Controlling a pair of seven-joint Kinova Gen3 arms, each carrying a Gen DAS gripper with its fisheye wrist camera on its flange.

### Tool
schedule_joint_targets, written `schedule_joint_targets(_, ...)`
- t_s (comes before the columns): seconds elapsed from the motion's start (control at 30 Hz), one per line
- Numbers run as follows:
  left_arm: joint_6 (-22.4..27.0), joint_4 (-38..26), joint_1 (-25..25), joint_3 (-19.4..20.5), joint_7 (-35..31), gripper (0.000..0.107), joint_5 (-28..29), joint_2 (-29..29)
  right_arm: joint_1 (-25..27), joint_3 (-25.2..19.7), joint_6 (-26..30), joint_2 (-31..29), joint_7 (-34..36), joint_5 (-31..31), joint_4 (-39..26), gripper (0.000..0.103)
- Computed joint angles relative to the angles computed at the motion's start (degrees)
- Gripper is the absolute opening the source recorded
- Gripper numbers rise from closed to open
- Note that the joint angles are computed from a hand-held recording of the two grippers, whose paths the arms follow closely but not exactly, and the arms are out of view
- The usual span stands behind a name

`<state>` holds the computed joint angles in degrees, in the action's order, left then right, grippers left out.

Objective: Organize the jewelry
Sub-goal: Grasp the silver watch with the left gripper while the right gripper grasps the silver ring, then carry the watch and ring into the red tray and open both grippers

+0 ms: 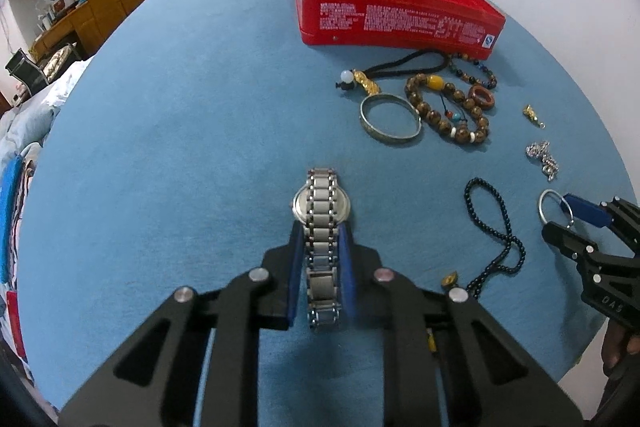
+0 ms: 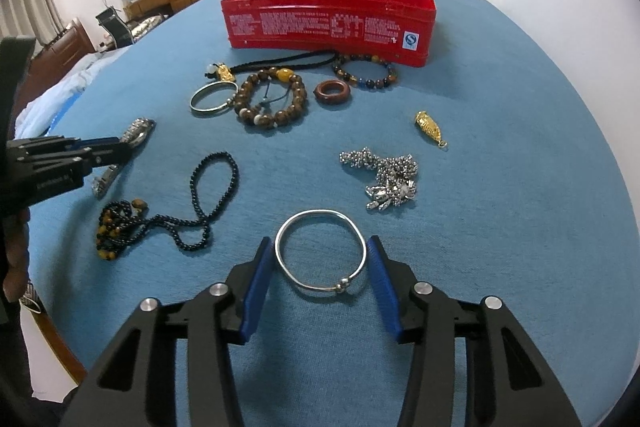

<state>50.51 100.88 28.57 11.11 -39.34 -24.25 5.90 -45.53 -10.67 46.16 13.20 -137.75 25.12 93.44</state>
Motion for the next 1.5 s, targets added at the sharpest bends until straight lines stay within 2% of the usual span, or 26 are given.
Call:
schedule_joint_targets(0.33, 1.5, -1.6, -0.1, 1.1, -0.7, 0.016, -0.9, -2.5, -0.1, -0.6, -0.2, -2.2, -0.8, 1.2, 0.1, 0.048)
schedule_joint_targets(0.63, 3.7, -4.8, 0.3, 2.5, -0.5, 0.016, -3.9, -3.3, 0.3, -1.3, 0.2, -3.3, -0.4, 3.0, -1.2, 0.048)
schedule_joint_targets(0.93, 4.1, -9.8, 0.0, 2.0, -4.7, 0.016, -4.8, -2.2, 1.9, -0.9, 1.0, -2.6, 5.5, 3.1, -6.1, 0.048)
schedule_joint_targets(1.07, 4.9, -13.8, 0.1, 1.3, -7.4, 0.016, -5.9, -0.4, 3.1, -0.3, 1.2, -1.3, 10.7, 1.8, -10.2, 0.048)
schedule_joint_targets(1.23, 4.7, -19.5, -0.2, -0.2, -12.8, 0.016, -4.5, 2.1, 4.8, 0.9, 2.4, 2.1, 18.4, -1.2, -17.6, 0.048)
schedule_joint_targets(1.33, 4.4, -23.8, -0.3, -1.1, -16.5, 0.016, -3.0, 4.5, 7.6, 1.0, 4.7, 6.6, 24.9, -5.7, -25.6, 0.048)
schedule_joint_targets(1.5, 5.1, -32.9, -1.1, -3.1, -23.7, 0.016, 1.4, 10.9, 10.5, 3.9, 8.7, 15.6, 33.2, -14.2, -38.9, 0.048)
